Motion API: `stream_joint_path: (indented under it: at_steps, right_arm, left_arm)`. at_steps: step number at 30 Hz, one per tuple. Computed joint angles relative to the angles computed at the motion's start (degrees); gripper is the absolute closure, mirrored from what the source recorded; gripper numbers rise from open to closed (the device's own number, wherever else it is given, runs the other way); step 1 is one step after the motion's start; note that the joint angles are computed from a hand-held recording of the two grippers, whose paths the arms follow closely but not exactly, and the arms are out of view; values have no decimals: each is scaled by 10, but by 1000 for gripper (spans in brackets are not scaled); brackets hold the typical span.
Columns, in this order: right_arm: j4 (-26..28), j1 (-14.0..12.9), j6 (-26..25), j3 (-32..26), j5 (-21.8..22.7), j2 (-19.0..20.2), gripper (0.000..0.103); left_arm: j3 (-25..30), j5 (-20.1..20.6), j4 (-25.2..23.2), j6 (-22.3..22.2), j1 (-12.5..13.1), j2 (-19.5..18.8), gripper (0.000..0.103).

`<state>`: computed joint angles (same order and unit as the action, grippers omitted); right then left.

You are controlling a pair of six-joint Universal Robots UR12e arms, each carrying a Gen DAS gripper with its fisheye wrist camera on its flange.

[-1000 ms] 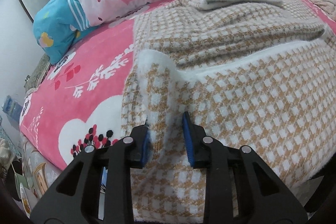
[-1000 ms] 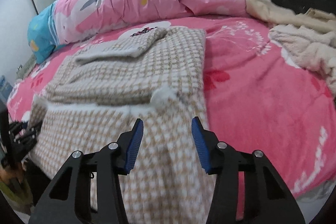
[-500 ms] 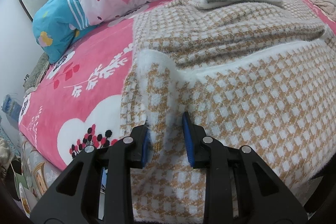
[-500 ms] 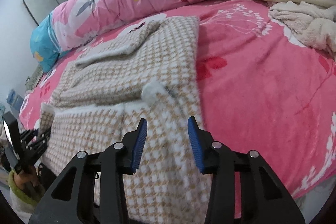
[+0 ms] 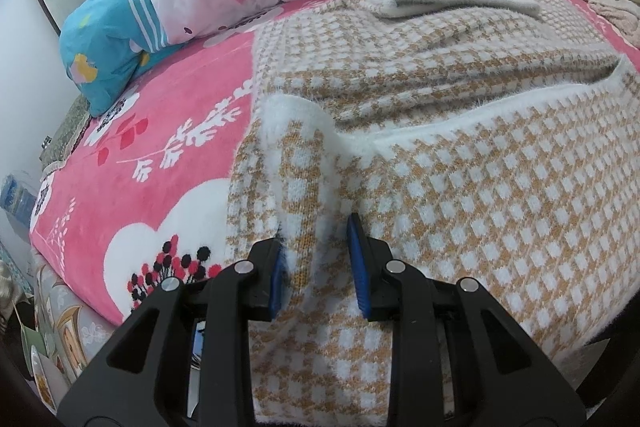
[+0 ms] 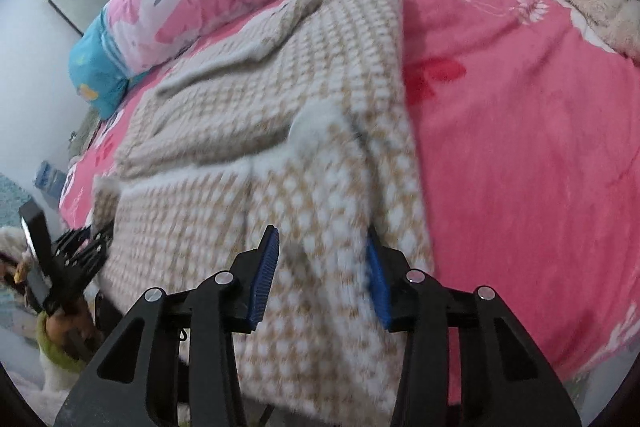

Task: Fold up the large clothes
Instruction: 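Grasp the coat side edge with the left tool while the right tool grasps it nearby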

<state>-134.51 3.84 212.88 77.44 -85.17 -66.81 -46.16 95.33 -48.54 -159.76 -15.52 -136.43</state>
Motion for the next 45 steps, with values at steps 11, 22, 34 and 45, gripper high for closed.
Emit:
stream_joint_path:
  at_steps: [11, 22, 34, 45]
  right_arm:
    - [110, 42, -84, -92, -171, 50, 70]
    - [54, 13, -34, -40, -73, 18, 69]
    - [70, 16, -31, -61, -70, 35, 69]
    - [132, 70, -86, -117, -250, 63, 92]
  left_arm:
    - [2, -2, -1, 0, 1, -1, 77]
    - [2, -2, -2, -1, 1, -1, 77]
    - [2, -3, -1, 0, 1, -1, 77]
    - [0, -8, 2, 2, 1, -1, 77]
